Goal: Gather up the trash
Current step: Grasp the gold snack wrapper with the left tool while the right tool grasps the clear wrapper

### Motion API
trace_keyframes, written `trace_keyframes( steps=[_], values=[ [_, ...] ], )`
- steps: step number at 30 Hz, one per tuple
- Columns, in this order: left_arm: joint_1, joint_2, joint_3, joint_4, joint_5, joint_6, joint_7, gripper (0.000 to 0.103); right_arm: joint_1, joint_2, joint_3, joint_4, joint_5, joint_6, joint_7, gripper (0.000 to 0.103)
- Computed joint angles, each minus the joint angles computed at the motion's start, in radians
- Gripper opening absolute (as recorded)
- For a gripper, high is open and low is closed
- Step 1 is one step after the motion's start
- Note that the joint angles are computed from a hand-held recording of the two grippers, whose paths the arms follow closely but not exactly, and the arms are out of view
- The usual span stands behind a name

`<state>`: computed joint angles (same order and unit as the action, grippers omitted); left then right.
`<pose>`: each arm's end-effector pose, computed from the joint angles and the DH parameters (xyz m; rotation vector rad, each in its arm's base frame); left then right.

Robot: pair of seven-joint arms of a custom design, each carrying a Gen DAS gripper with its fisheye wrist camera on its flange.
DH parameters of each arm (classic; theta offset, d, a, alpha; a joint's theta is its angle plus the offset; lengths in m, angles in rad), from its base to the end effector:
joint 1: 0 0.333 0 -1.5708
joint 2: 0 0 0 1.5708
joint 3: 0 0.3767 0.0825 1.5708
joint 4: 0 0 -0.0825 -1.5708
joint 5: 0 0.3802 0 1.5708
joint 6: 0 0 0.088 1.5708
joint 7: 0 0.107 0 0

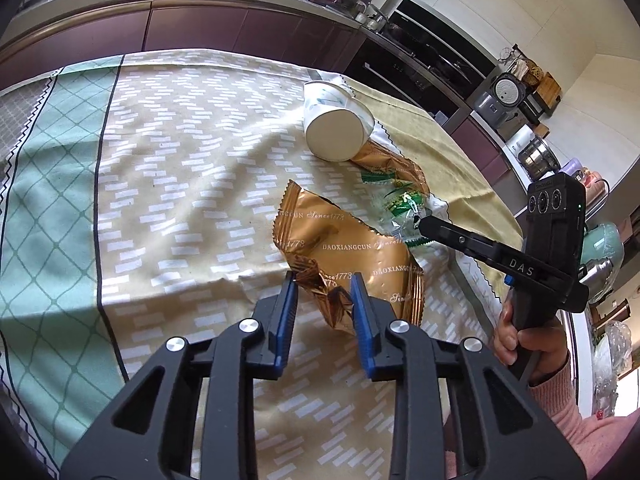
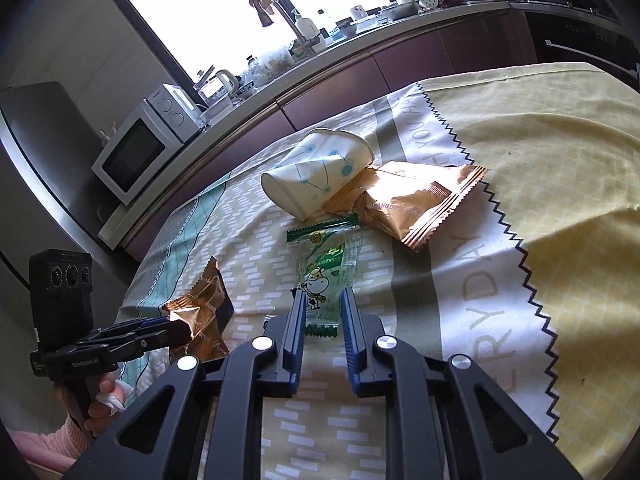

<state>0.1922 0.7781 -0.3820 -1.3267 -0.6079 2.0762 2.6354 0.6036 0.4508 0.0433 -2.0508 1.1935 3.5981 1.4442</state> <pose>0.7770 -0.0915 0.3556 0.9597 -2.5071 1.0623 0.5534 0.2671 0.3603 -1.0879 2.0115 -0.4155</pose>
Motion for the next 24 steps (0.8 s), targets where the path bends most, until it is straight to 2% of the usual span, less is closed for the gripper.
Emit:
trace_keyframes(
  steps=[4, 5, 6, 10, 15, 17, 18, 19, 20, 22, 24],
  values=[
    [0.024, -0.017, -0.011, -0.021, -0.027, 0.011, 0.038, 0.027, 0.003, -0.002, 0.005, -0.001, -0.014, 0.023, 0.004, 0.014],
    [0.030, -0.021, -0.011, -0.026, -0.034, 0.012, 0.047, 0.027, 0.004, -0.003, 0.007, 0.001, -0.016, 0.028, 0.001, 0.002],
    [0.035, -0.025, -0.011, -0.030, -0.042, 0.013, 0.053, 0.027, -0.002, -0.004, 0.014, -0.002, -0.032, 0.031, 0.010, 0.001],
    [0.054, -0.036, -0.006, -0.035, -0.066, 0.014, 0.073, 0.027, 0.021, -0.001, -0.001, 0.022, 0.002, 0.033, -0.044, 0.001],
    [0.072, -0.038, 0.004, -0.027, -0.088, 0.014, 0.079, 0.027, 0.020, 0.009, 0.007, 0.051, 0.020, 0.031, -0.086, 0.001],
    [0.079, -0.032, 0.006, -0.014, -0.093, 0.006, 0.077, 0.027, 0.013, 0.012, 0.014, 0.059, 0.040, 0.032, -0.085, 0.006],
    [0.081, -0.031, 0.008, -0.012, -0.095, 0.006, 0.077, 0.027, -0.012, 0.010, 0.036, 0.045, 0.003, 0.032, -0.032, 0.010],
    [0.083, -0.030, 0.009, -0.009, -0.097, 0.007, 0.076, 0.027, -0.040, 0.009, 0.059, 0.029, -0.050, 0.031, 0.032, 0.023],
    [0.085, -0.029, 0.010, -0.006, -0.098, 0.004, 0.074, 0.027, -0.036, 0.014, 0.054, 0.030, -0.051, 0.041, 0.058, 0.035],
    [0.086, -0.024, 0.011, 0.001, -0.099, 0.004, 0.069, 0.027, -0.018, 0.025, 0.033, 0.047, -0.032, 0.032, 0.050, 0.035],
    [0.089, -0.021, 0.012, 0.007, -0.099, -0.002, 0.065, 0.027, -0.032, 0.035, 0.043, 0.052, -0.077, 0.032, 0.090, 0.035]
  ],
)
